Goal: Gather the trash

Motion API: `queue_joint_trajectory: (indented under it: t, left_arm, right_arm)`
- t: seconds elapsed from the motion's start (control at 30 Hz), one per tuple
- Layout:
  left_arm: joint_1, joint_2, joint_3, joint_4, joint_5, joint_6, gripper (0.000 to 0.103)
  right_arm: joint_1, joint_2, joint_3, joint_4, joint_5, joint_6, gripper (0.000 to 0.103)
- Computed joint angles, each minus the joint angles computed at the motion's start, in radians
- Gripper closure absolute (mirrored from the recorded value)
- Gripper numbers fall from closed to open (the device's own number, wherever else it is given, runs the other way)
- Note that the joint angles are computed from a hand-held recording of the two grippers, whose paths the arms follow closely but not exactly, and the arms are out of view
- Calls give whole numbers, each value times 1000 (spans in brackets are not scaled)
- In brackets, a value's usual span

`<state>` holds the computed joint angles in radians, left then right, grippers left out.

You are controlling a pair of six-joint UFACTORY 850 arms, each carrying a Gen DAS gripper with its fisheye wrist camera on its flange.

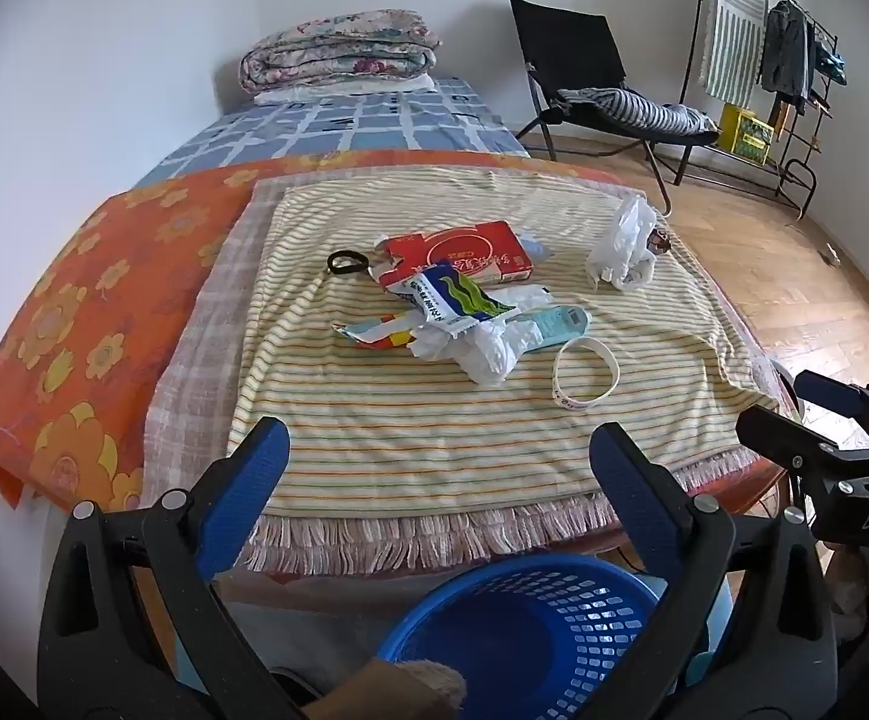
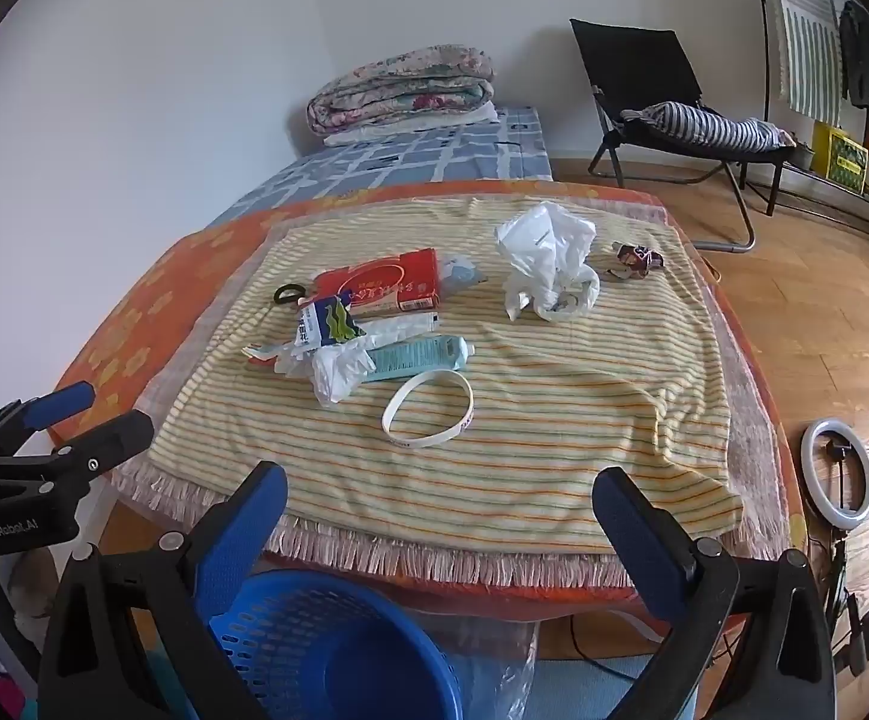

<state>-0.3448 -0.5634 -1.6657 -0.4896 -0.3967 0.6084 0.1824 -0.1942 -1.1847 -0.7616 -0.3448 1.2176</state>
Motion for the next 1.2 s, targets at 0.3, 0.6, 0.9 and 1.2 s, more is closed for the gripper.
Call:
queue_joint_trajectory:
  t: [0.3,0.6,0.9,1.2]
  left_arm:
    - [11,-3,-5,-30,-22,18,1]
    - [11,-5,-7,-13,-11,0,1]
    - [15,7,13,-34,-2,22,1]
    - [13,7,12,-24,-2,11,1]
  right_arm:
    - [12,-9,-9,-13,-22,18,0]
    - [20,-7,-9,-69,-52,73,0]
    - [17,0,-6,-76,-63,90,0]
    - [17,2,-4,-77,-65,90,0]
